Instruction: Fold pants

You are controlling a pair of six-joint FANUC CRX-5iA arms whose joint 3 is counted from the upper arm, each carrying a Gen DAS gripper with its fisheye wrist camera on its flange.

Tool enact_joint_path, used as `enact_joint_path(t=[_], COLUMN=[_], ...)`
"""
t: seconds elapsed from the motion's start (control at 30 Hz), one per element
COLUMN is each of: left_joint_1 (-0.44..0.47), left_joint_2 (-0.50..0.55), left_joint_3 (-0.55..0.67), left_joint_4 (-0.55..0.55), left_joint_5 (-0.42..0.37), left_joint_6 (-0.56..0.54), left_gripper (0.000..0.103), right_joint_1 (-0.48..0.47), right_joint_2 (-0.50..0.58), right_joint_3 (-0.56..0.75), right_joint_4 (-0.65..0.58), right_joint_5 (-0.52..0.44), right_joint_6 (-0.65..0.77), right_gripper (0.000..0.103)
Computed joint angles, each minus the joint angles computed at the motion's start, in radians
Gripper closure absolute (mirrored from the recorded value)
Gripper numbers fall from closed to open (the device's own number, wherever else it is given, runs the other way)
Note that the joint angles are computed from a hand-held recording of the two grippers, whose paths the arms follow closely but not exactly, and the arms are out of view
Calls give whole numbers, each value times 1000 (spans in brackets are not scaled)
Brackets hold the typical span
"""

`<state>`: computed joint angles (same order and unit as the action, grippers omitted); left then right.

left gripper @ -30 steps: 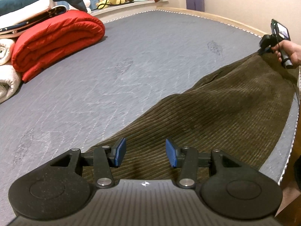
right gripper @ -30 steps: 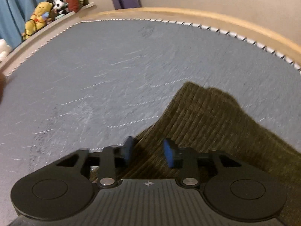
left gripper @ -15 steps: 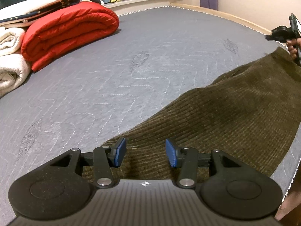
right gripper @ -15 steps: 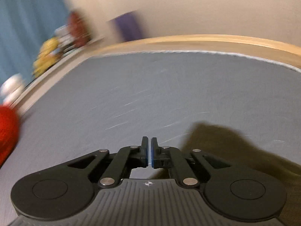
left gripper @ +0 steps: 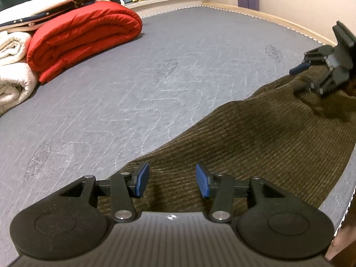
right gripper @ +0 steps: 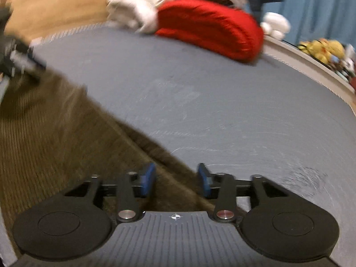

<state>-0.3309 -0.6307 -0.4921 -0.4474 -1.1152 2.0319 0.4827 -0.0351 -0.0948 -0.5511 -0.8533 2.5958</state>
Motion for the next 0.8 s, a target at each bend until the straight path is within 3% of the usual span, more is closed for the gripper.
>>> enact_joint_path(t=[0.07,0.13,0.2,0.23,0.27,0.33,0.43,0.6,0.63,0.73,0.8], left_joint_1=[9,16,33,37,45,55,66,145,189,237,181], left_joint_2=[-8,-13,-25,-29,-37,-47,-55,-99,-117,-160,-185], left_joint_3=[-6,-8,-16,-17,-20,-22,-25,-54,-69,-101,-99], left_joint_4=[5,3,11,11,14,16,15,79,120,163,125], left_joint_5=[-6,-14,-17,-19,-20,-23,-39,-86,-114,-204,-236], left_joint_6=[-8,-9,-17,-17,-20,-20,-12,-74,-114,-188,-158], left_gripper=[52,52,52,52,52,52,52,52,53,62,62], right_joint_1=[64,102,60,56,57,54,63,89,94,102,86], right_joint_2=[3,-11,25,26,28,24,19,-10,-16,-38,-48], right_joint_3=[-32,-75,-5,2,10,17,2,-45,-54,-91,-89], right_joint_4=[116,163,88,77,77,82,125,164,176,222,204], right_joint_5=[37,75,-25,-31,-37,-48,11,53,64,110,103], right_joint_6=[-43,-87,-78,-74,-67,-61,-142,-198,-215,-274,-265], right_gripper=[34,34,55,77,87,92,93,91,85,50,46])
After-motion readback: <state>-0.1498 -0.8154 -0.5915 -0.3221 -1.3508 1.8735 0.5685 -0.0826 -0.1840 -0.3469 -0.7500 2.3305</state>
